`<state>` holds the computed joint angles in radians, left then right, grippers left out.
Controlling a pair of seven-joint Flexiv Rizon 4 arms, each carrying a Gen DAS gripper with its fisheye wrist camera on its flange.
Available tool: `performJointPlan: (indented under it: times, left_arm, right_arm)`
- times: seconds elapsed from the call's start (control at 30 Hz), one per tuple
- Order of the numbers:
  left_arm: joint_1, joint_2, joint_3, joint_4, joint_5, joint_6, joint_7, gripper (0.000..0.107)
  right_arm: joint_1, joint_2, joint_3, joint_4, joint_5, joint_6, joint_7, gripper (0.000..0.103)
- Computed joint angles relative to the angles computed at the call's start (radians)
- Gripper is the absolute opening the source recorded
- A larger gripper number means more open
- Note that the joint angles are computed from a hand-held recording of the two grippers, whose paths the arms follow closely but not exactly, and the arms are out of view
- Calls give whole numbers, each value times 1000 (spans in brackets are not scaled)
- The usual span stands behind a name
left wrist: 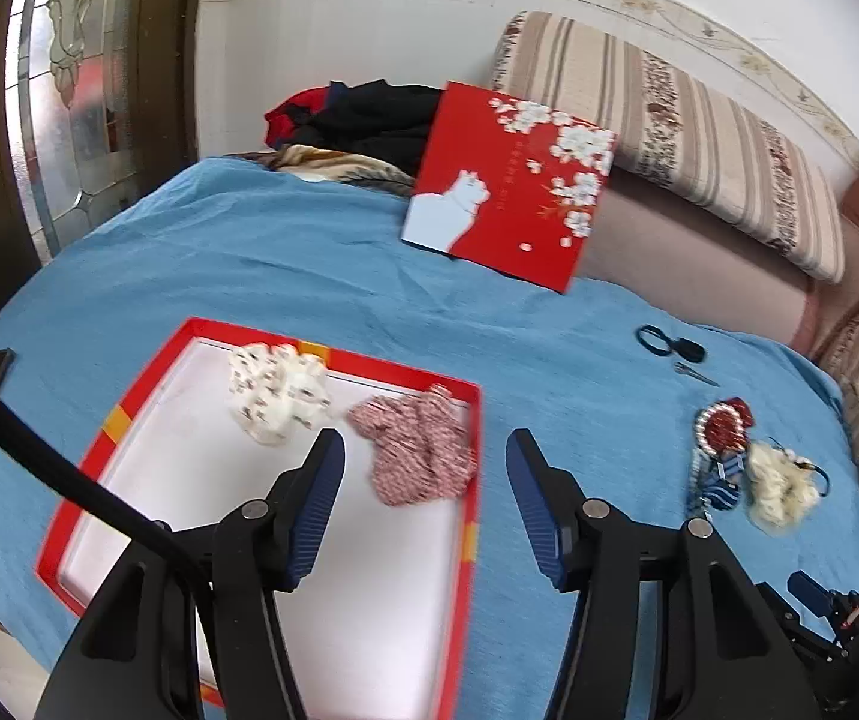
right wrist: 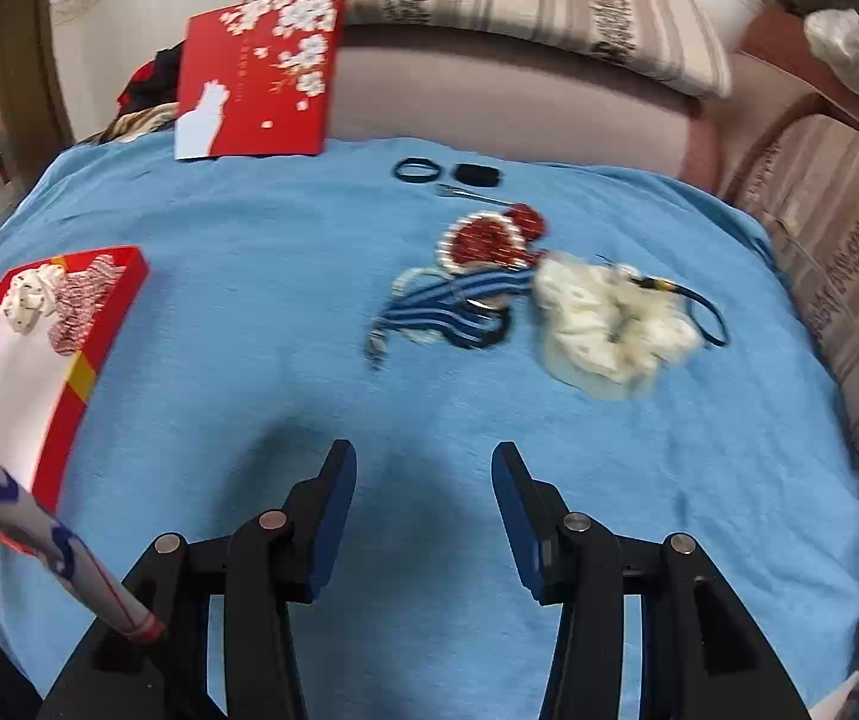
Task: Organize jewelry
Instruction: 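Move the left tool to the blue striped watch and grasp its strap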
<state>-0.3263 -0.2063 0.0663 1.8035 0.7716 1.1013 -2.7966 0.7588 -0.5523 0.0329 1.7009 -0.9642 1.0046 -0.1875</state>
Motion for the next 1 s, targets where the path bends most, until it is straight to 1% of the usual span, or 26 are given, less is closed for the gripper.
performJointPlan:
  times: [0.07,0.17,0.37,0.5,0.63,0.8,0.87,0.93,0.97,1.0]
  left_arm:
    - [-6,-3,-7,0,-3,8,-3,56]
    - [-24,-18,-13,-20,5,-11,-5,57]
    - [-64,-71,-18,-82,11,-63,27,57]
    - [-81,-110,-13,-111,-6,-75,61,57]
    - [-81,-158,-9,-127,-67,-37,117,58]
    - [-115,-221,13,-169,-110,-17,183,58]
    - [-105,-246,1,-175,-159,12,245,58]
    - [-96,-270,-11,-182,-217,36,302,60]
    - [-84,-283,-25,-183,-258,48,339,63]
    - [-62,-301,-52,-187,-312,62,389,63]
  right_arm:
    - [-9,23,-8,38,-18,13,26,51]
    - [-29,45,-11,79,-42,31,60,51]
    - [-68,61,-15,126,-95,68,117,51]
    - [-94,54,-24,136,-133,92,141,51]
    - [-126,46,-44,136,-166,130,175,51]
    - [-174,36,-102,105,-264,240,323,51]
    - [-197,29,-119,87,-299,282,372,51]
    - [-217,23,-128,72,-323,311,404,51]
    - [-228,22,-141,67,-350,336,436,52]
    - [-241,21,-148,63,-370,358,460,52]
